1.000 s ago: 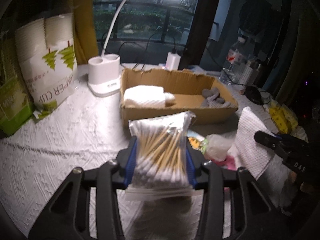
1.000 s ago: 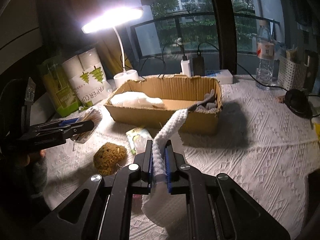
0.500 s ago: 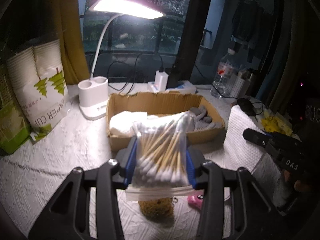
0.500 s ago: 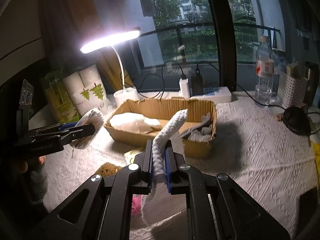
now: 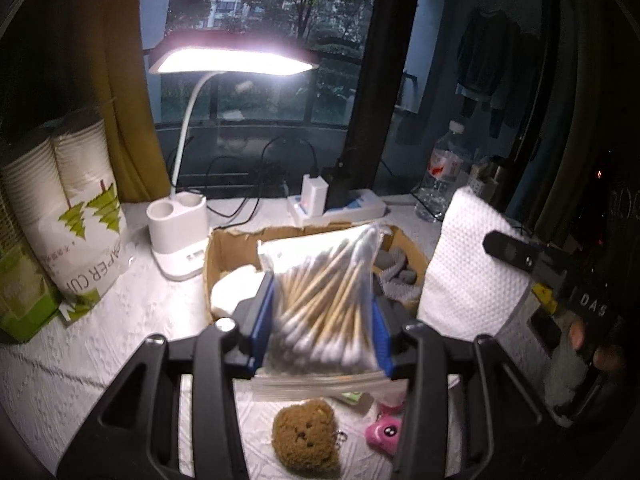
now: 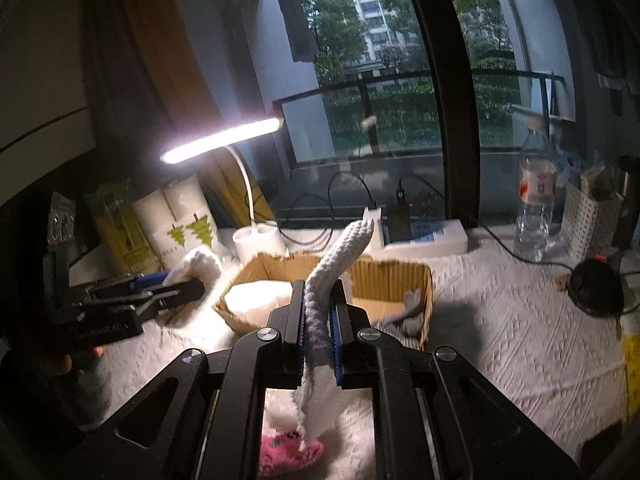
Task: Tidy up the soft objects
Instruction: 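Carry the swab bag with the left gripper while the right gripper carries the cloth into the box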
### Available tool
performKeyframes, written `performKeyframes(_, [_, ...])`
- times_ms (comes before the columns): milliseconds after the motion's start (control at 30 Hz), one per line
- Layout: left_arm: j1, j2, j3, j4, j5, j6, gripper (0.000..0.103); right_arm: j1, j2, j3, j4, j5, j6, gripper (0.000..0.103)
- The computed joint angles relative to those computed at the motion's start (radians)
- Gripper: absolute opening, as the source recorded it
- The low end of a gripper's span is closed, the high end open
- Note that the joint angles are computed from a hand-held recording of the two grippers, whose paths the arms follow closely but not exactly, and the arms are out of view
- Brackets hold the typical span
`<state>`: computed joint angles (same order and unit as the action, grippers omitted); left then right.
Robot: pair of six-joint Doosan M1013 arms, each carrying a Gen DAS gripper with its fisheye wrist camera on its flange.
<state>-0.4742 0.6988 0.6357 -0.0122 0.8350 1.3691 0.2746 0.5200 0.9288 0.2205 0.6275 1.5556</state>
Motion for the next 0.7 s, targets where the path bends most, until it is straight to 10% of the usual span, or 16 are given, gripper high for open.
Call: performKeyframes(700, [0.006,0.082,-0.145,0.006,0.02,-0.017,0.043,0.003,0.087,-0.138,-0.068,-0.068,0.081,0.011])
